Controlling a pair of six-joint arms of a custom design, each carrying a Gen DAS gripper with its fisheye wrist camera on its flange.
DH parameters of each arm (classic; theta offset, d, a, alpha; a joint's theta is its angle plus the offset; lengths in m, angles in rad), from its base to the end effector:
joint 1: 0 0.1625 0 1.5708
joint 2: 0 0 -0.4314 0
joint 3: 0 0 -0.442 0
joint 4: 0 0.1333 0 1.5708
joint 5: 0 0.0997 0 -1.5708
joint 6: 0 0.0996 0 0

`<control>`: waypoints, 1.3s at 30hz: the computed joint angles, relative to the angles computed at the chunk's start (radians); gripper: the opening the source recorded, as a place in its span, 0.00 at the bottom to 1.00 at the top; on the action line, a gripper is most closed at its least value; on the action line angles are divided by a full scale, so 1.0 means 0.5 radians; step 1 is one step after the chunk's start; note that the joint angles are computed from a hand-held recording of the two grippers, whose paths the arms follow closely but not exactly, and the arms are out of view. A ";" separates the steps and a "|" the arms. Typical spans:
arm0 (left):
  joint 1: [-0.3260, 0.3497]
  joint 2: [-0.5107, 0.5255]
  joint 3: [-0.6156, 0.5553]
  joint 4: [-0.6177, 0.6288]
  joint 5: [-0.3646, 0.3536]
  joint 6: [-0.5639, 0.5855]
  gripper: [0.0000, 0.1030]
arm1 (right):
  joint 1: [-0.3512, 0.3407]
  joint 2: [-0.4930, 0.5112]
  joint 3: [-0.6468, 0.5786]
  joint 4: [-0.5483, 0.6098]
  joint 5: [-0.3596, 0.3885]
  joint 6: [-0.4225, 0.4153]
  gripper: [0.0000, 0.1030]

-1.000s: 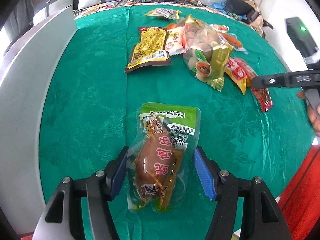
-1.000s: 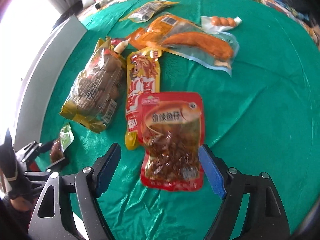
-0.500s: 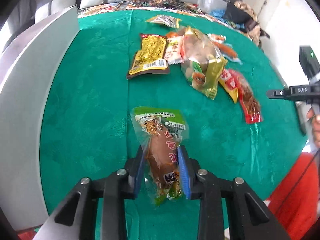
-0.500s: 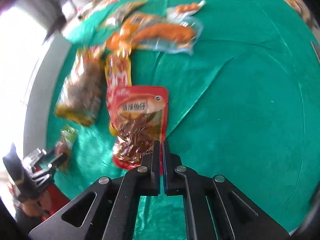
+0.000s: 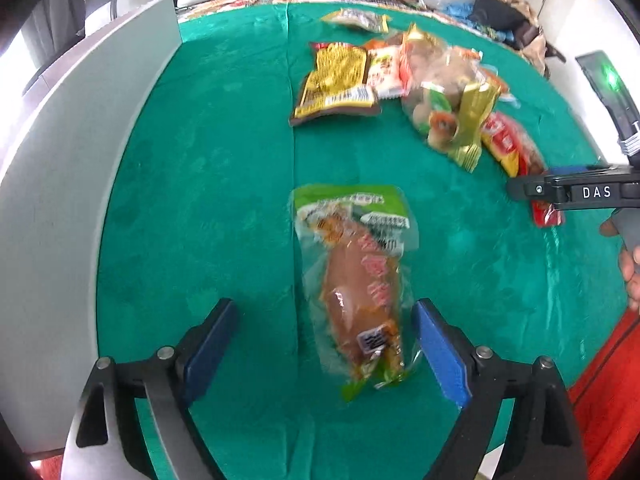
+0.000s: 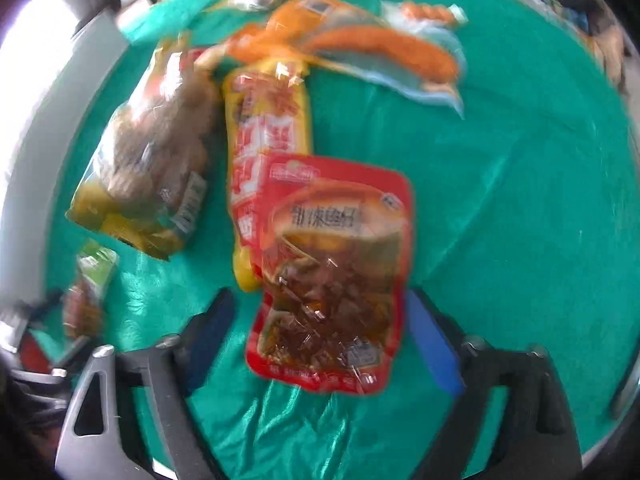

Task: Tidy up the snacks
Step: 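Grasp the red spicy fish pack with the right gripper while left gripper holds sausage pack, then carry both packs into the white box and open both grippers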

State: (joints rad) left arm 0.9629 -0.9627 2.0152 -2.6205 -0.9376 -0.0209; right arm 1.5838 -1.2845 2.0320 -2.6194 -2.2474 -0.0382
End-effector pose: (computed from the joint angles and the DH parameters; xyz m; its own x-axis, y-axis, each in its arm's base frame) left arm -0.1648 -0.5735 0.0520 -0.6726 0.4445 -0.5916 0.5572 0.8303 -0.0096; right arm 0.0783 -0.5633 0.2313 -0.7810 0.1390 0.6089 -0.0423 0.9609 -0.2735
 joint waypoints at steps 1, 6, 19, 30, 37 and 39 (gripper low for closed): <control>-0.007 0.010 0.001 0.002 0.023 0.013 0.87 | 0.023 0.037 -0.003 -0.019 -0.083 -0.012 0.92; -0.077 0.041 0.044 -0.159 0.063 0.206 0.33 | -0.019 -0.109 0.075 -0.057 -0.025 -0.031 0.56; -0.006 -0.261 0.111 -0.222 -0.473 -0.055 0.28 | -0.365 -0.742 0.337 0.071 0.843 0.118 0.47; 0.132 -0.706 -0.054 -0.157 -0.128 -0.069 0.29 | 0.447 -0.020 -0.321 0.104 1.125 0.016 0.48; 0.282 -0.752 -0.138 -0.140 0.422 -0.083 0.83 | 0.683 0.510 -0.781 0.114 1.195 -0.012 0.87; 0.292 -0.765 -0.101 -0.205 0.454 -0.072 0.83 | 0.685 0.526 -0.786 0.062 1.160 0.012 0.87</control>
